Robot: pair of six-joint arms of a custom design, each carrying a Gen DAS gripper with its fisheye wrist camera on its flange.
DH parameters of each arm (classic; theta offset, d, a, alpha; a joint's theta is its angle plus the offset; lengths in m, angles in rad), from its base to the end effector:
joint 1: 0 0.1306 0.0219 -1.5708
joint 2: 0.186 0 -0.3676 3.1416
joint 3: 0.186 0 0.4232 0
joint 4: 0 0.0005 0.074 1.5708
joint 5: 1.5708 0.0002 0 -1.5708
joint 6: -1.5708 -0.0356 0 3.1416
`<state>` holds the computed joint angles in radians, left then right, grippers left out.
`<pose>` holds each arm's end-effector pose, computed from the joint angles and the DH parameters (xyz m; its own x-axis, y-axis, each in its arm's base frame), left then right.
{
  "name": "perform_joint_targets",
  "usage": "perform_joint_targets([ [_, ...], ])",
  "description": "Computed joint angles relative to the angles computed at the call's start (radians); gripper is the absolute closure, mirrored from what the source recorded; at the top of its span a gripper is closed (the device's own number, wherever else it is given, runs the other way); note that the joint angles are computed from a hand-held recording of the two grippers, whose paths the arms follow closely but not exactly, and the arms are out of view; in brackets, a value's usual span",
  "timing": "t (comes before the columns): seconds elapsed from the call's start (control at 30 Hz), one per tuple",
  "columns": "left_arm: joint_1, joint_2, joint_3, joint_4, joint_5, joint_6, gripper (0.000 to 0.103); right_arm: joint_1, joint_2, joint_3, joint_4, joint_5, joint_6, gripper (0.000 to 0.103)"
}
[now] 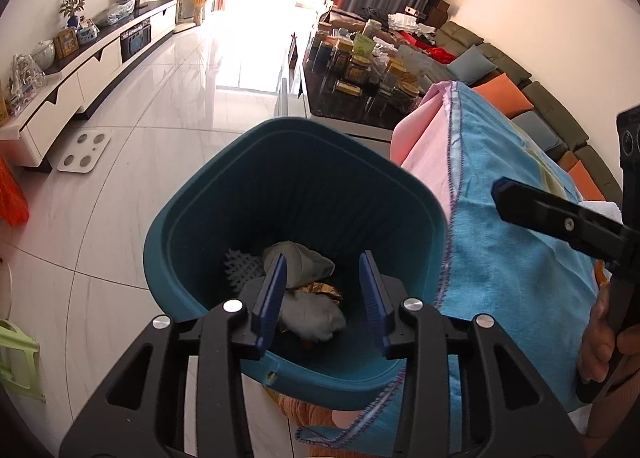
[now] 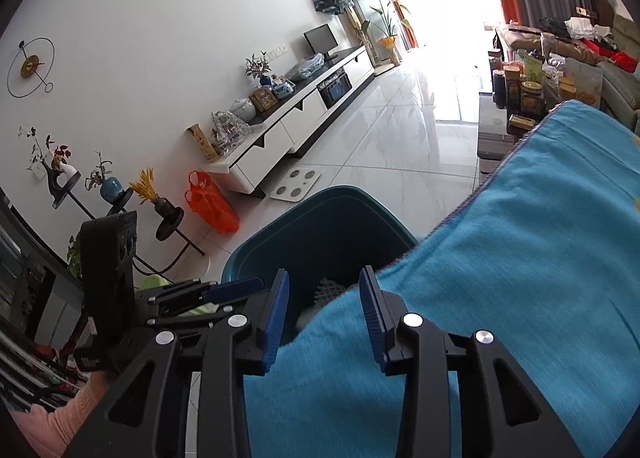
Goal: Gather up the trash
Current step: 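Open both tools to drop the tissue and cup into the bin, then grasp the white blue-dotted paper cup with the left tool while the right tool grasps the white foam net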
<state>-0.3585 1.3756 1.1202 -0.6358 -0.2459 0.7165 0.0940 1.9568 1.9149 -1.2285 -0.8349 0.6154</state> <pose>0.4674 -0.1664 0.3067 -0.6787 -0.4259 -0.5983 -0.3297 0.9046 -0.2700 0.6671 0.0889 0.3284 -0.6141 -0.4471 -0.6503 -0.7787 0.4771 0.4073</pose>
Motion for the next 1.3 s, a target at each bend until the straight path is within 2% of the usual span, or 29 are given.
perform_joint_targets([
  [0.23, -0.055, -0.035, 0.0, 0.054, -0.062, -0.013, 0.053, -0.07, -0.058, -0.056, 0.021, -0.054, 0.063, 0.064],
  [0.37, -0.108, -0.02, 0.033, 0.097, -0.081, -0.047, 0.047, -0.127, -0.086, -0.089, 0.04, -0.079, 0.078, 0.063],
  [0.5, -0.155, 0.018, 0.083, 0.128, -0.065, -0.088, 0.046, -0.187, -0.097, -0.101, 0.062, -0.097, 0.066, 0.062],
  [0.73, -0.232, 0.13, 0.213, 0.146, -0.011, -0.174, 0.046, -0.297, -0.113, -0.122, 0.141, -0.097, -0.008, 0.062],
  [0.97, -0.285, 0.286, 0.401, 0.113, 0.054, -0.259, 0.046, -0.393, -0.115, -0.135, 0.279, -0.055, -0.137, 0.062],
  [1.13, -0.31, 0.415, 0.568, 0.064, 0.093, -0.32, 0.046, -0.428, -0.091, -0.116, 0.374, -0.004, -0.222, 0.054],
  [1.27, -0.326, 0.506, 0.698, 0.012, 0.11, -0.361, 0.046, -0.436, -0.065, -0.086, 0.42, 0.046, -0.245, 0.053],
  [1.3, -0.33, 0.531, 0.734, 0.0, 0.119, -0.37, 0.046, -0.434, -0.054, -0.073, 0.428, 0.061, -0.246, 0.049],
])
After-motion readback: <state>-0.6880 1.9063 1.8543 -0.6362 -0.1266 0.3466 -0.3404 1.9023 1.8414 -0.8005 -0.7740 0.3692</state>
